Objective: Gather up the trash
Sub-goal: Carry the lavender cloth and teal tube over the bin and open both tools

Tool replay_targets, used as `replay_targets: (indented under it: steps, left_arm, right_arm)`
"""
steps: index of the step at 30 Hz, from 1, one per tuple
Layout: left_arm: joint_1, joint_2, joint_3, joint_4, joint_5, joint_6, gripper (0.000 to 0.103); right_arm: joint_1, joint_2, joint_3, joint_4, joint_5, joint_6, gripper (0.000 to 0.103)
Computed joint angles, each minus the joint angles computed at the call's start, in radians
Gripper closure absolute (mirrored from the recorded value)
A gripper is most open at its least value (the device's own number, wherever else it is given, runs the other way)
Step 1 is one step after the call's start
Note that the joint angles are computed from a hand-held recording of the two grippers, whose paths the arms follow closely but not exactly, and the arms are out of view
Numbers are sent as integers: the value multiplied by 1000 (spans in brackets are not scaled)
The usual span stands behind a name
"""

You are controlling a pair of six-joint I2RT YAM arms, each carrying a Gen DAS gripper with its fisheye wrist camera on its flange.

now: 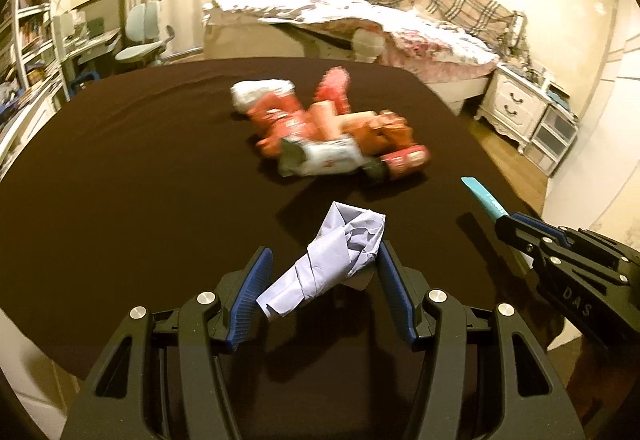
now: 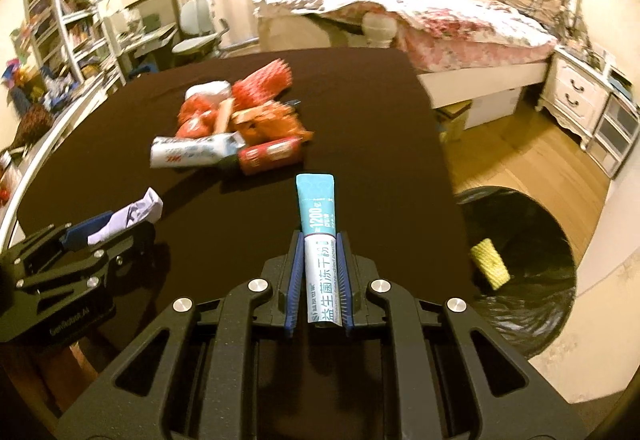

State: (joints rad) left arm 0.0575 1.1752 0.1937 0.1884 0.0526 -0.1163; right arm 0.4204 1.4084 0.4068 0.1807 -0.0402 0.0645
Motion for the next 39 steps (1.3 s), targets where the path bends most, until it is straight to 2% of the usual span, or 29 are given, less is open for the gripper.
replay_targets:
  steps: [9, 17, 23, 29, 39]
  left_arm:
    - [-273, 92, 96, 40, -111, -100, 47]
    - [-474, 293, 247, 107, -188, -150, 47]
    - [-552, 445, 381, 118, -209, -162, 47]
    - [-590, 576, 514, 99, -225, -154, 47]
    - [-626, 703, 660, 32, -254, -150, 47]
  right_arm:
    - [-274, -53, -17, 0, -71, -74, 87]
    - [-510, 11, 0, 56, -136, -139, 87]
    - [-621, 134, 55, 105, -175, -160, 87]
    - [-661, 238, 108, 148, -188, -160, 87]
    - [-702, 376, 191, 176, -213, -151, 86]
